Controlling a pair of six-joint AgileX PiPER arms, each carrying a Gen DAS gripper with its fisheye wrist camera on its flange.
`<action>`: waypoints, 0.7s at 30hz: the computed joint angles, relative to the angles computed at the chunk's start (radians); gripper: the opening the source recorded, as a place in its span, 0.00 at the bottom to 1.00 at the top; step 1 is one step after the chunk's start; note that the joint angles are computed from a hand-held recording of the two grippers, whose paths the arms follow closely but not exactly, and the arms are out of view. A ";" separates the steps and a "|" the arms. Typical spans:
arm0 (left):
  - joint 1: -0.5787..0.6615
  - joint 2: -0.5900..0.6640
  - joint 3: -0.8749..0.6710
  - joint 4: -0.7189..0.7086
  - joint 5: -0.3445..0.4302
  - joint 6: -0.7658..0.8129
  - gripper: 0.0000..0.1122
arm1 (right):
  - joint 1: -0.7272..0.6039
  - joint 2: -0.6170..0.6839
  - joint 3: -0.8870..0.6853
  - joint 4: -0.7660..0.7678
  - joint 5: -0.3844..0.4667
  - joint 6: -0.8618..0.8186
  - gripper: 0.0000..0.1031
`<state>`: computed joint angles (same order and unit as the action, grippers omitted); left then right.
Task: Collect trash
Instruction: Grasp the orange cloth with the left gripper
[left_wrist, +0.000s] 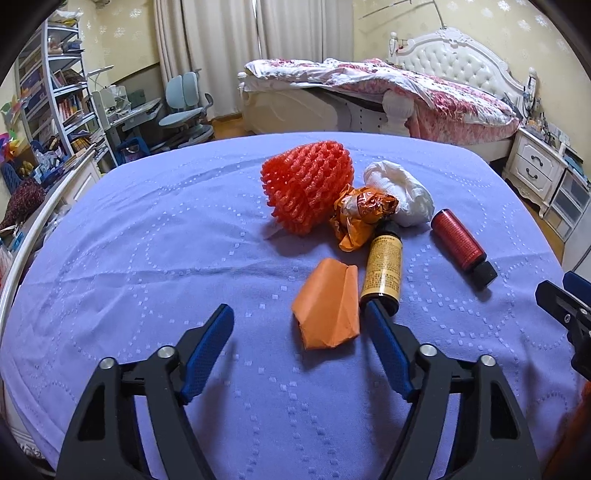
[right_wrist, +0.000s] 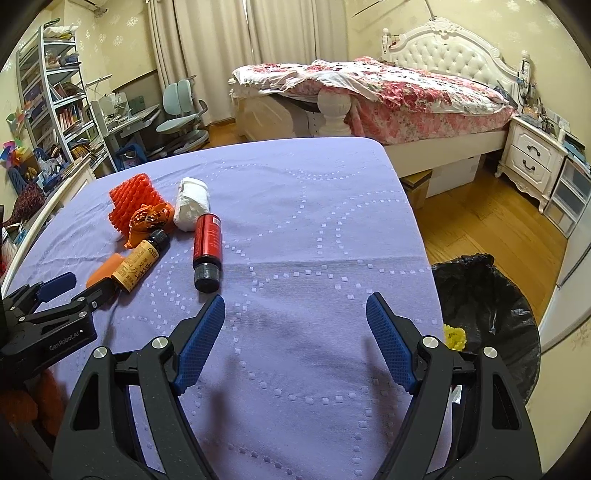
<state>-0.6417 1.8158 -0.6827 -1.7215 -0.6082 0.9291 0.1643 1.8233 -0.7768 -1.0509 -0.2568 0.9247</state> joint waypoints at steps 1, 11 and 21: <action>0.013 -0.001 0.003 0.007 0.020 0.003 0.59 | 0.007 0.002 -0.004 0.002 0.004 0.001 0.75; 0.098 -0.039 0.060 0.168 0.130 -0.089 0.32 | 0.064 0.021 -0.030 0.009 0.025 0.000 0.75; 0.160 -0.069 0.112 0.287 0.138 -0.217 0.31 | 0.154 0.065 -0.097 -0.011 0.068 0.041 0.74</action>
